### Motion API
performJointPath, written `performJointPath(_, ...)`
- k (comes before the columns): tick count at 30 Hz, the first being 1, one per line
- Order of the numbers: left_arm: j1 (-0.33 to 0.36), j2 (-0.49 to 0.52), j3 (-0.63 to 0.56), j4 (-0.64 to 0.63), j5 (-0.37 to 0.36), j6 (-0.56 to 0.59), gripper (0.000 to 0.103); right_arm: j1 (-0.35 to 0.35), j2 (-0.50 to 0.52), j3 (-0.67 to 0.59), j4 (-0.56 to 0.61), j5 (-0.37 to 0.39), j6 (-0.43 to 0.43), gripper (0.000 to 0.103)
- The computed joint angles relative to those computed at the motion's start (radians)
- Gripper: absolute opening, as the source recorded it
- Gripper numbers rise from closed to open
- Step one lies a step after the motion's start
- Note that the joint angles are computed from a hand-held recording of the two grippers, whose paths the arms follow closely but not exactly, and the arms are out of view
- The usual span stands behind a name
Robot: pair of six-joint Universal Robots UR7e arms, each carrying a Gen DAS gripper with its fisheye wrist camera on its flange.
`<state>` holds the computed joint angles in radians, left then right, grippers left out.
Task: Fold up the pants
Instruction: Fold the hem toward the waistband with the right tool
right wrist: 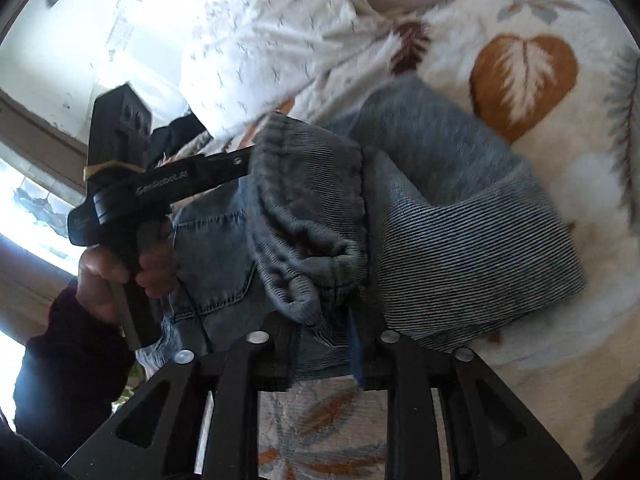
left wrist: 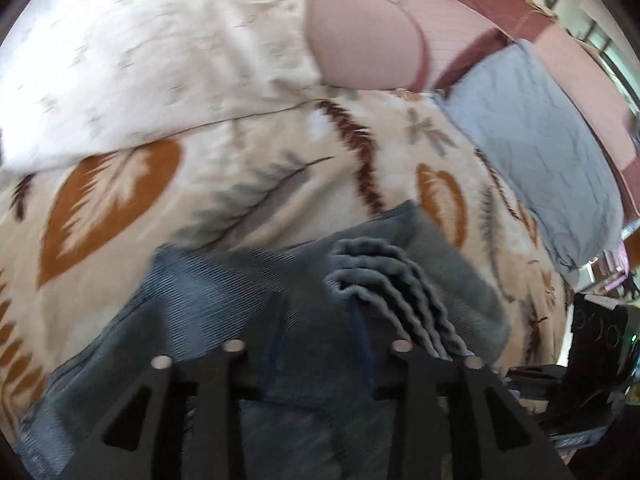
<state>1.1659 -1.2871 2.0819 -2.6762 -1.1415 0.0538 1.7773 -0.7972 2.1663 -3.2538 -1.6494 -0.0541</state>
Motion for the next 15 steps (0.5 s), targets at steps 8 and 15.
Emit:
performJointPath(8,0.014,-0.121,0.065,-0.066,0.039,-0.119,0.065,-0.075,-0.107,0.031,0.177,0.292,-0.048,0.055)
performJointPath(15,0.013,-0.125,0.087,-0.04,-0.077,-0.315,0.087,-0.124,-0.164,0.053,0.029,0.269,0.048,0.058)
